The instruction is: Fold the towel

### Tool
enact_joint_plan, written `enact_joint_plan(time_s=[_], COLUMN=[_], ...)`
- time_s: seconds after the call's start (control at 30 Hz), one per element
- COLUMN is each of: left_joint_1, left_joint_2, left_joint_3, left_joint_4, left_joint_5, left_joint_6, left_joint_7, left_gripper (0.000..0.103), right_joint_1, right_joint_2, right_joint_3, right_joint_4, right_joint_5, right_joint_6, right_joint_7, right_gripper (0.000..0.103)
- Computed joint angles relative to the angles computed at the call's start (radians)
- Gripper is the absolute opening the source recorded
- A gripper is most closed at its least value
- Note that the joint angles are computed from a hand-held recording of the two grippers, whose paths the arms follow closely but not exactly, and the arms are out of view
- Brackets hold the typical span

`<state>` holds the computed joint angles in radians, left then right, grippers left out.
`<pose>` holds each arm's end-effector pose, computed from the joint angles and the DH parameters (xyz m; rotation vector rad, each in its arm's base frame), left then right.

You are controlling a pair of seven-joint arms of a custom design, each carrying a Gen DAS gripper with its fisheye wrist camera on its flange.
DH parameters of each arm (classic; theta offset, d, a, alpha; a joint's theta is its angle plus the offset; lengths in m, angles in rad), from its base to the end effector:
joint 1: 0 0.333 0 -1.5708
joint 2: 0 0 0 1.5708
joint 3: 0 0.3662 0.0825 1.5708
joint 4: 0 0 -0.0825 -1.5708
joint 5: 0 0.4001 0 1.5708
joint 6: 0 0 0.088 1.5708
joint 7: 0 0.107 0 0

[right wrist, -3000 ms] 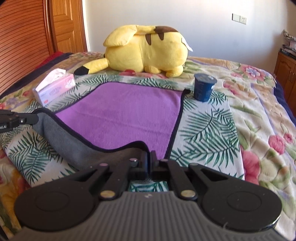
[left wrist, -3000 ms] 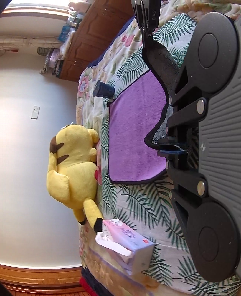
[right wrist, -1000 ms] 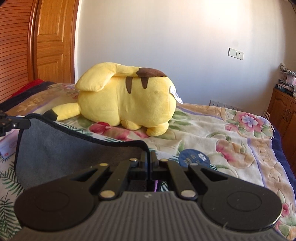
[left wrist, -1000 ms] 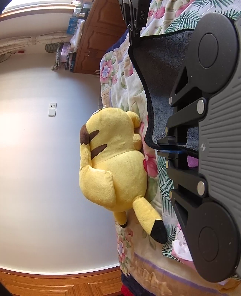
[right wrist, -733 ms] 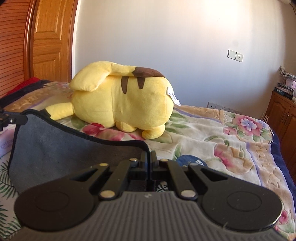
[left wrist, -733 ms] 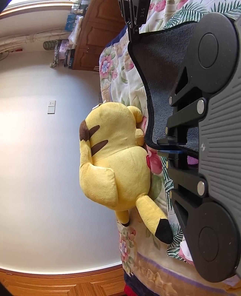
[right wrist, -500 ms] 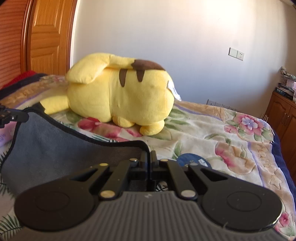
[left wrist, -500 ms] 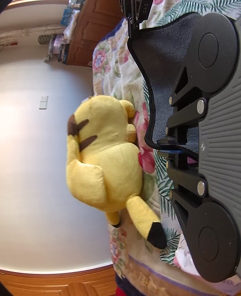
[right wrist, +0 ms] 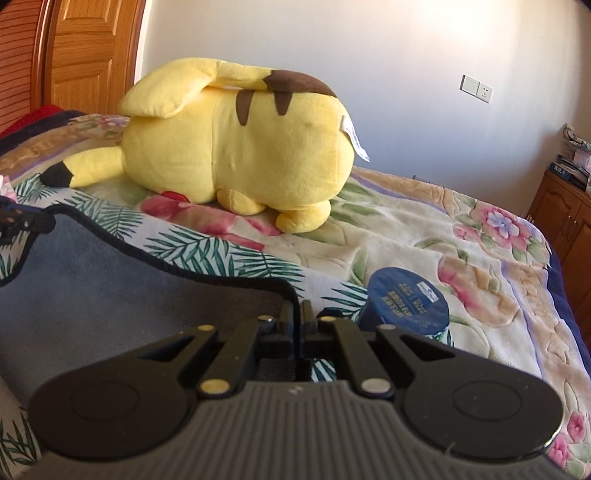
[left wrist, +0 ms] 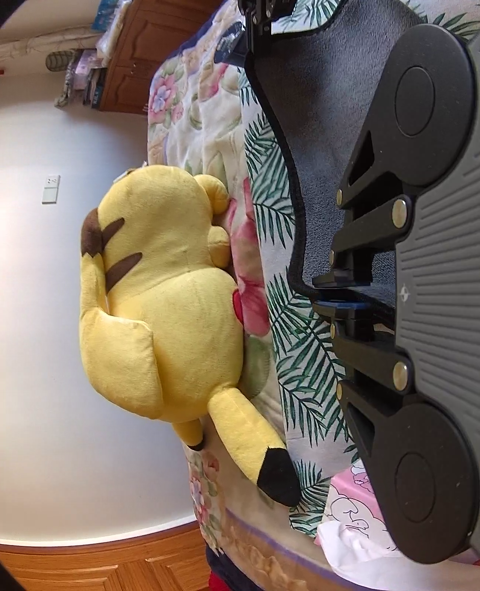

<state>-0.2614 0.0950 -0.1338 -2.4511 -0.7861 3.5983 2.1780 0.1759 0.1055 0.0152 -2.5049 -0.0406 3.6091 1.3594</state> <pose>0.5105 -0.1149 0.4067 -1.5456 1.7139 -0.8195 0.5213 0.1059 0.4013 -1.9388 1.2196 -0.8921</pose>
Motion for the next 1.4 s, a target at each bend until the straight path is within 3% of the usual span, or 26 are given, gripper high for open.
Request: enact_joint_plan(time_s=[0.1, 0.13, 0.2, 0.27, 0.3, 0.53, 0.73, 0.97, 1.1, 1.23, 1.4], left_joint_1=[0.004, 0.002, 0.003, 0.007, 0.01, 0.028, 0.073, 0.187, 0.306, 0.441, 0.53], left_joint_2=[-0.008, -0.012, -0.024, -0.04, -0.051, -0.134, -0.228, -0.353, -0.439, -0.557, -0.721], left_joint_3=[-0.004, -0.006, -0.012, -0.02, -0.024, -0.084, -0.173, -0.328, -0.452, -0.568, -0.624], left_joint_4=[-0.013, -0.016, -0.026, -0.037, -0.042, -0.082, -0.114, -0.141, -0.156, -0.182, -0.229], left_joint_5=[0.02, 0.015, 0.013, 0.013, 0.009, -0.069, -0.155, -0.267, -0.321, -0.336, -0.27], left_joint_6=[0.01, 0.013, 0.021, 0.021, 0.012, -0.016, -0.044, -0.107, -0.172, -0.272, -0.407], left_joint_7=[-0.013, -0.008, -0.008, -0.015, -0.015, 0.057, 0.093, 0.153, 0.173, 0.137, 0.042], left_gripper=[0.001, 0.009, 0.023, 0.026, 0.026, 0.032, 0.035, 0.039, 0.041, 0.046, 0.049], right_joint_1=[0.01, 0.009, 0.009, -0.001, -0.005, -0.033, 0.013, 0.129, 0.187, 0.215, 0.221], right_joint_2=[-0.006, -0.01, -0.02, -0.035, -0.044, -0.146, -0.257, -0.404, -0.492, -0.558, -0.639], right_joint_3=[-0.001, -0.001, 0.0, 0.003, 0.004, -0.023, -0.086, -0.197, -0.243, -0.252, -0.236], right_joint_4=[-0.006, -0.009, -0.015, -0.022, -0.028, -0.077, -0.134, -0.21, -0.245, -0.269, -0.3], right_joint_5=[0.024, 0.023, 0.027, -0.001, -0.016, -0.272, -0.408, -0.459, -0.437, -0.385, -0.324], right_joint_6=[-0.003, -0.002, 0.001, -0.002, -0.002, -0.036, -0.075, -0.13, -0.173, -0.204, -0.247], right_joint_7=[-0.021, -0.021, -0.019, 0.011, 0.025, 0.259, 0.393, 0.431, 0.399, 0.375, 0.332], right_gripper=[0.005, 0.005, 0.018, 0.031, 0.033, 0.033, 0.033, 0.033, 0.033, 0.033, 0.033])
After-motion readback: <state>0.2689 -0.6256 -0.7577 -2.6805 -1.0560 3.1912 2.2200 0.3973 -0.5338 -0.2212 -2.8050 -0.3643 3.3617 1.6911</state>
